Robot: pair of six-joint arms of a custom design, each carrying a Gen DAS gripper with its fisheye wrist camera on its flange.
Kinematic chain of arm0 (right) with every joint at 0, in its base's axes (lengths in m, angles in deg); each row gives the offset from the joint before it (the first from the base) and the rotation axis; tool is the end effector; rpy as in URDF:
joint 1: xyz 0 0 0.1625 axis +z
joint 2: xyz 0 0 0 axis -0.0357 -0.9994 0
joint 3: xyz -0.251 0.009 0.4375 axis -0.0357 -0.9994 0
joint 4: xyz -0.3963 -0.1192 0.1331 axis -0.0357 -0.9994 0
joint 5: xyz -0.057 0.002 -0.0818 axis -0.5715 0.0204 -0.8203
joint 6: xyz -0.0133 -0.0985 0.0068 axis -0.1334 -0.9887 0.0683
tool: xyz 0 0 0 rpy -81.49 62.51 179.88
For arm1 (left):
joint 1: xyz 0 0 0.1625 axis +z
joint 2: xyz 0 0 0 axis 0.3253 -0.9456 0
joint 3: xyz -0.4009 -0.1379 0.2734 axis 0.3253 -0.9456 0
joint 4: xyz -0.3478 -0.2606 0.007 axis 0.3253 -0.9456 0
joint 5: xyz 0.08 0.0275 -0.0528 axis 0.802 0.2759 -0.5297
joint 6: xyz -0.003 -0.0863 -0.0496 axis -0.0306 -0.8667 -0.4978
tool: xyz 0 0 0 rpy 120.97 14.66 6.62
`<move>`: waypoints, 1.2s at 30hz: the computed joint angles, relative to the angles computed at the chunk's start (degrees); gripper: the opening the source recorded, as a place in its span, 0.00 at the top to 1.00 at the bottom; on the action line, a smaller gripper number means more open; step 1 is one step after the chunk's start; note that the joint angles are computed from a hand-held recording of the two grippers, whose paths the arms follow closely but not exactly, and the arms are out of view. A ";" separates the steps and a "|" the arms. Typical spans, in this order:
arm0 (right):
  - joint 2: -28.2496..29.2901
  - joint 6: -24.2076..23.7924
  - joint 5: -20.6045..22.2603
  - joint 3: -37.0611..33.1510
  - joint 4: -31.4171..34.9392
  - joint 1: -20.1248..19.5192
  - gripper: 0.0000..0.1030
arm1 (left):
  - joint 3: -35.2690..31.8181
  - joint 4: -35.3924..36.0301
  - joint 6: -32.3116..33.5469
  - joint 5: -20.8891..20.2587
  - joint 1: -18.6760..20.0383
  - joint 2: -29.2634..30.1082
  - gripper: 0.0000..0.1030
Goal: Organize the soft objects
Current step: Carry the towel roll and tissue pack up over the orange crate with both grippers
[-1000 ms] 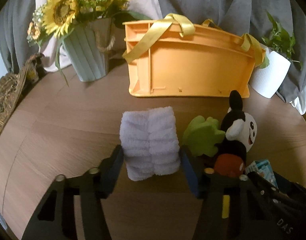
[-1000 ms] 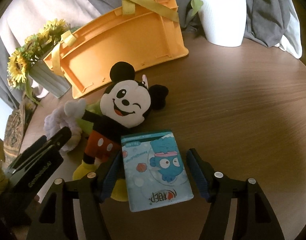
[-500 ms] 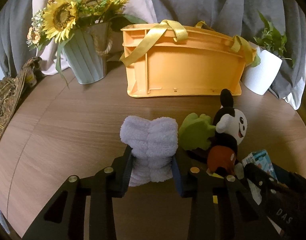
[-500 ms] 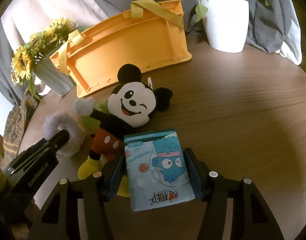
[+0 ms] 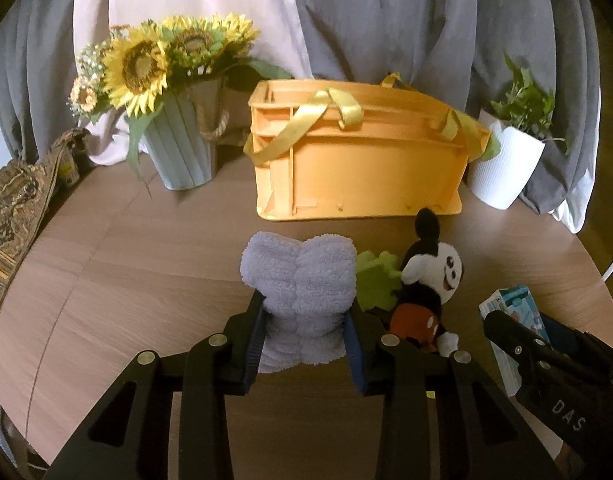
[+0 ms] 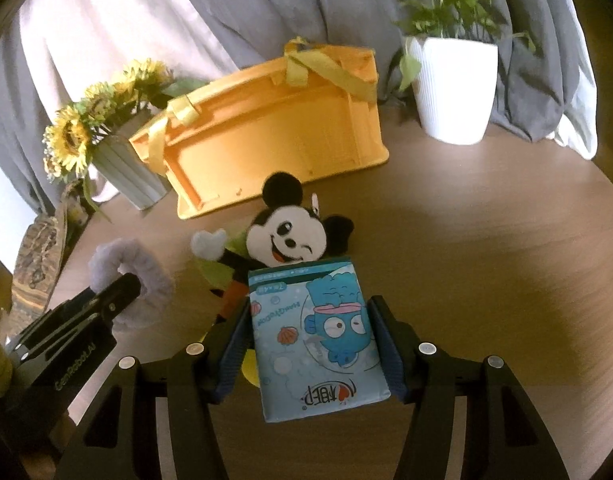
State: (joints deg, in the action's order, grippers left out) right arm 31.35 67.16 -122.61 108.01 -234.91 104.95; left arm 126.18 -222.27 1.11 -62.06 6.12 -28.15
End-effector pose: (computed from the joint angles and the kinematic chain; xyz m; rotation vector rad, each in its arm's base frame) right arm 0.1694 -0.3363 0.0457 0.4126 -2.5103 0.9208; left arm -0.1478 -0.3152 0.1126 0.2182 2.1416 -1.0419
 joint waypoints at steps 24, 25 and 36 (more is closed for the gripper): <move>-7.41 -0.96 -1.58 -0.47 -0.07 7.23 0.43 | -2.45 17.73 -4.43 5.11 -7.32 -12.65 0.66; -7.74 -1.16 -1.72 -0.66 -0.08 7.64 0.43 | -2.59 18.31 -4.49 5.52 -7.52 -13.08 0.66; -10.11 -2.74 -1.50 -2.64 -0.18 10.63 0.43 | -3.57 20.63 -3.46 9.41 -8.58 -16.30 0.66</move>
